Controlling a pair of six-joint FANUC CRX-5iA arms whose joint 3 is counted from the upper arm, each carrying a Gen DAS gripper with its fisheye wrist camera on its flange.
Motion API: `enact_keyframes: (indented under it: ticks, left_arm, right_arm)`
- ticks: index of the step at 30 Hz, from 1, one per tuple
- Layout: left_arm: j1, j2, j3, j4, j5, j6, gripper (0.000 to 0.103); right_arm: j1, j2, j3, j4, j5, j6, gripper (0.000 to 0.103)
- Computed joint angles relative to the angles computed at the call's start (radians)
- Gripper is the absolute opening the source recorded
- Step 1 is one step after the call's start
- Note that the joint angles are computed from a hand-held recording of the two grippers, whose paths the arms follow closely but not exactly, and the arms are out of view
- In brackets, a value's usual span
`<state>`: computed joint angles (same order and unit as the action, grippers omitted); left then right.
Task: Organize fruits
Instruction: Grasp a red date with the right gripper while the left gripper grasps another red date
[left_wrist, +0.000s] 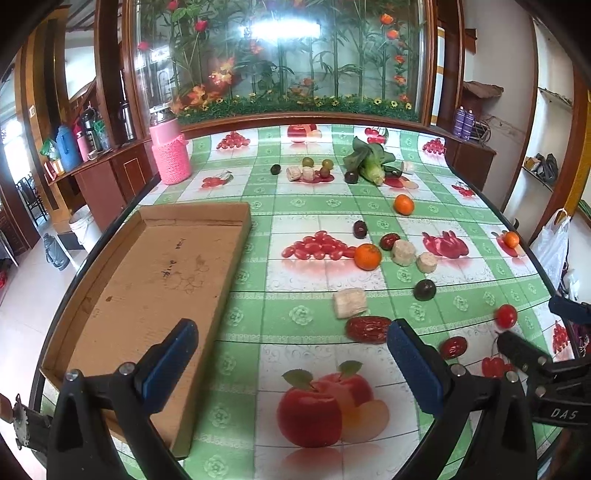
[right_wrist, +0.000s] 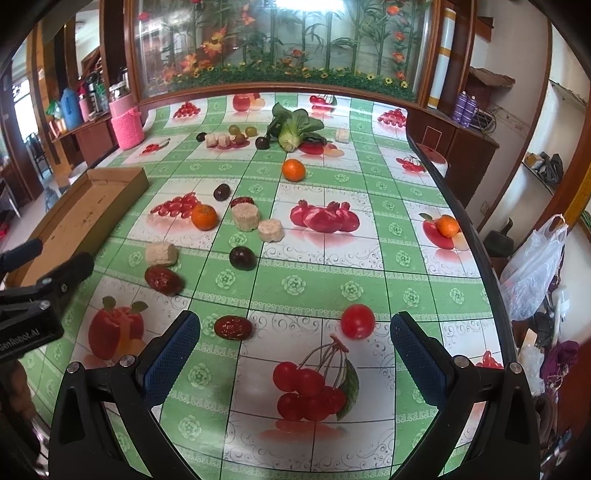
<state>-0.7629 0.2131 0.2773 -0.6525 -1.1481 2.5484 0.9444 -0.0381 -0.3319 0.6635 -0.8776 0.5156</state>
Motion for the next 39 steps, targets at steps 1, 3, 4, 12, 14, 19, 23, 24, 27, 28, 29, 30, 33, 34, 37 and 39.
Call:
enact_keyframes:
  ticks: [1, 3, 4, 12, 14, 19, 23, 24, 27, 28, 29, 30, 33, 34, 37, 39]
  left_arm:
    - [0.004, -0.002, -0.004, 0.001, -0.003, -0.001, 0.103]
    - [0.014, -0.009, -0.015, 0.012, -0.001, 0.0, 0.103]
    - [0.021, -0.01, -0.02, 0.022, 0.0, -0.001, 0.103]
    - [0.028, -0.029, -0.052, 0.035, 0.006, -0.016, 0.103]
    - [0.03, -0.032, -0.058, 0.042, 0.008, -0.02, 0.103]
    - [0.037, -0.032, -0.064, 0.061, 0.016, -0.037, 0.103]
    - [0.041, -0.022, -0.058, 0.079, 0.017, -0.052, 0.103]
    - [0.041, -0.02, -0.057, 0.085, 0.02, -0.057, 0.103]
    - [0.038, -0.009, -0.047, 0.099, 0.022, -0.076, 0.103]
    - [0.037, -0.004, -0.043, 0.105, 0.025, -0.084, 0.103]
    - [0.037, 0.003, -0.037, 0.115, 0.028, -0.096, 0.103]
    - [0.037, 0.011, -0.028, 0.126, 0.029, -0.104, 0.103]
    - [0.052, 0.036, -0.01, 0.183, 0.05, -0.127, 0.103]
    - [0.059, 0.05, 0.002, 0.208, 0.055, -0.137, 0.103]
    - [0.07, 0.09, 0.039, 0.246, 0.059, -0.16, 0.103]
    - [0.073, 0.123, 0.072, 0.258, 0.052, -0.168, 0.103]
  right_arm:
    - [-0.001, 0.005, 0.004, -0.016, 0.004, 0.022, 0.103]
    - [-0.004, 0.021, 0.016, -0.051, 0.009, 0.067, 0.103]
    - [-0.005, 0.027, 0.021, -0.066, 0.011, 0.083, 0.103]
    - [-0.056, 0.104, 0.126, -0.329, 0.038, 0.307, 0.071]
    - [-0.058, 0.115, 0.136, -0.345, 0.036, 0.32, 0.068]
    - [-0.057, 0.137, 0.147, -0.348, 0.042, 0.351, 0.057]
    - [-0.054, 0.138, 0.137, -0.325, 0.062, 0.366, 0.032]
    - [-0.053, 0.137, 0.136, -0.324, 0.062, 0.368, 0.032]
    - [-0.053, 0.124, 0.121, -0.315, 0.075, 0.351, 0.032]
    - [-0.054, 0.117, 0.114, -0.31, 0.079, 0.338, 0.032]
    - [-0.057, 0.109, 0.108, -0.314, 0.084, 0.333, 0.032]
    - [-0.06, 0.1, 0.101, -0.318, 0.087, 0.328, 0.032]
    - [-0.064, 0.073, 0.078, -0.312, 0.093, 0.317, 0.032]
    - [-0.066, 0.066, 0.072, -0.311, 0.095, 0.316, 0.032]
    - [-0.075, 0.05, 0.067, -0.34, 0.09, 0.337, 0.032]
    - [-0.077, 0.039, 0.058, -0.346, 0.09, 0.341, 0.032]
